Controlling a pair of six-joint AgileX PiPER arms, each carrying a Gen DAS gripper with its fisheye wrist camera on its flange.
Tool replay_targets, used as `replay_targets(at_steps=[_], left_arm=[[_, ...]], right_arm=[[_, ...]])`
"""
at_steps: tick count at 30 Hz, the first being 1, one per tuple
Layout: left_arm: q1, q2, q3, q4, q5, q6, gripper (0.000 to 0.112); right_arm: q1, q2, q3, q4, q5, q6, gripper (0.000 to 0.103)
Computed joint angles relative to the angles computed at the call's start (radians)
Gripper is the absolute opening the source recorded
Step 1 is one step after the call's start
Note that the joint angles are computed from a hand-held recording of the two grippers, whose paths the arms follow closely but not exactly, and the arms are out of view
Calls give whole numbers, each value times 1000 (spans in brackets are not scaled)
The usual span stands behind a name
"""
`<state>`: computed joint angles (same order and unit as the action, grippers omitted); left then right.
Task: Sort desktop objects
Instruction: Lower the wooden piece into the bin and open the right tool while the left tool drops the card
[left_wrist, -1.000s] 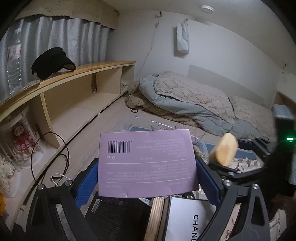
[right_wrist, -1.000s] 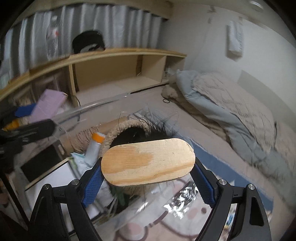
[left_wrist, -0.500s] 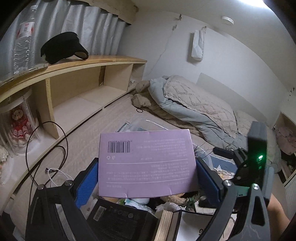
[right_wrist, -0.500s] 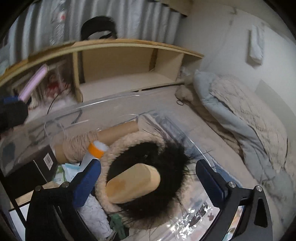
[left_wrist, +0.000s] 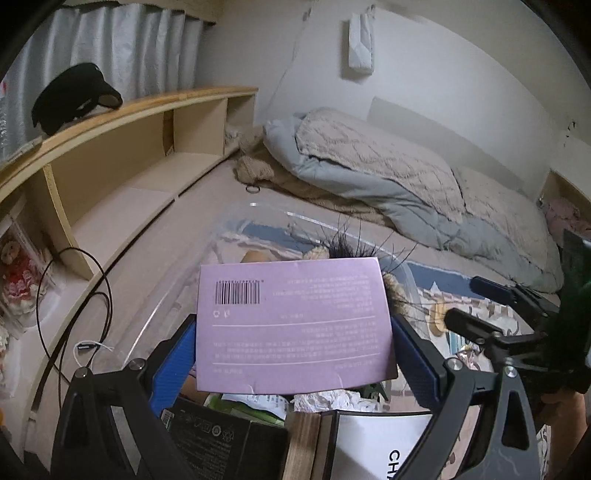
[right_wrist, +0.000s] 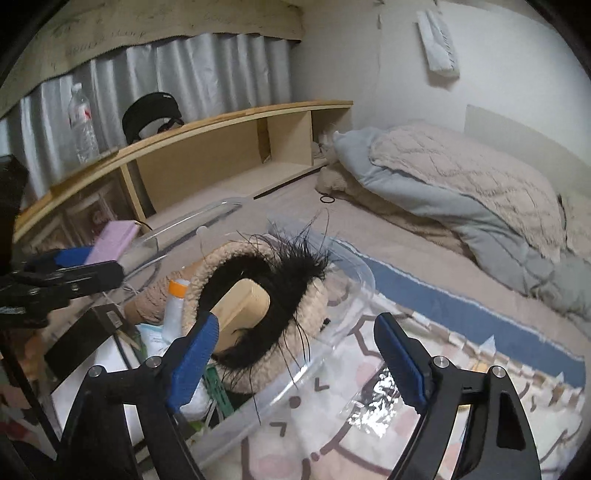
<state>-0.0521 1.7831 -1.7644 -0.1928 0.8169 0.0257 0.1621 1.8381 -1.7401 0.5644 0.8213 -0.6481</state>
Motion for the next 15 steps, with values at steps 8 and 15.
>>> replay_targets(at_steps=[8,15], left_arm=[[-10,60,-55,22,62,9,98],[4,73,-68,-2,82,-21,100]], right_arm=[[-40,-3,20,56,38,-30,86],[-51,6,17,67,57,-18,86]])
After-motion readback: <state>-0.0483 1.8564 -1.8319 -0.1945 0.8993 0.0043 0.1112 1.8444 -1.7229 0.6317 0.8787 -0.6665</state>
